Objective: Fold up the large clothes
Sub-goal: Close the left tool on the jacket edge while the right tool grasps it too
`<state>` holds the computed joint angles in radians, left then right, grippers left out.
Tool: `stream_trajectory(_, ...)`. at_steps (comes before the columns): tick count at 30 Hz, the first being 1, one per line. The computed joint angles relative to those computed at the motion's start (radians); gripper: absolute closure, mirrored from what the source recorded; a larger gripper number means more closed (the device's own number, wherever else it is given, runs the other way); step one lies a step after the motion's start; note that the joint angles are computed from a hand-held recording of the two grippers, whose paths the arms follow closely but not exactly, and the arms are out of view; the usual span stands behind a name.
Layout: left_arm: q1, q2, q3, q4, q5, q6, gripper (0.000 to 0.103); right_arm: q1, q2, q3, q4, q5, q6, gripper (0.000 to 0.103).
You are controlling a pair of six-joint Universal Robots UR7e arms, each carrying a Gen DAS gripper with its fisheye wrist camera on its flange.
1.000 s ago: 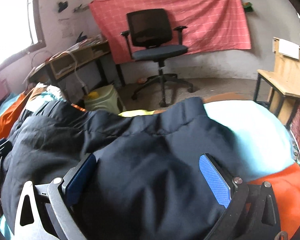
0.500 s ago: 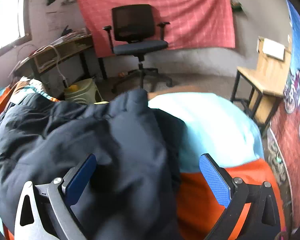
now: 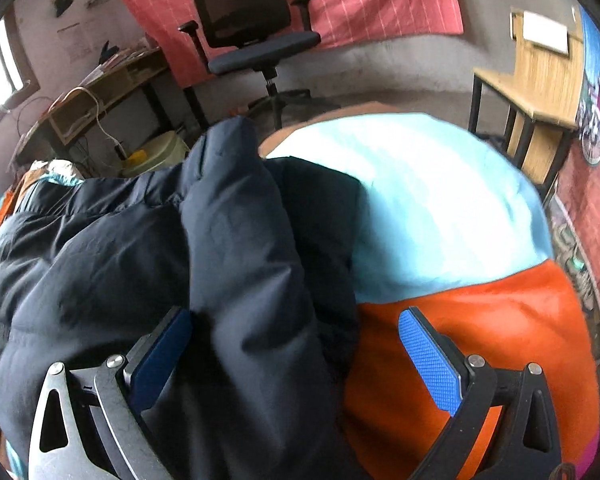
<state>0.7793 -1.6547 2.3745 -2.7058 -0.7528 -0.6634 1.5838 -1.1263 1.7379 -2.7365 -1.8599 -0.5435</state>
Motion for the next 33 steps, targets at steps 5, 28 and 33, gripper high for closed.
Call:
stream_trajectory(5, 0.067, -0.036, -0.011, -0.009, -0.137, 0.025, 0.001, -0.046, 0.011, -0.08, 0.208, 0.084, 0.095, 0.0)
stream_trajectory(28, 0.025, -0.185, -0.064, 0.276, -0.149, -0.12, 0.04, -0.112, -0.004, -0.153, 0.491, 0.297, 0.239, 0.043)
stream_trajectory(33, -0.091, -0.215, -0.081, 0.482, 0.001, -0.232, 0.065, -0.086, -0.041, -0.09, 0.403, 0.281, 0.212, 0.071)
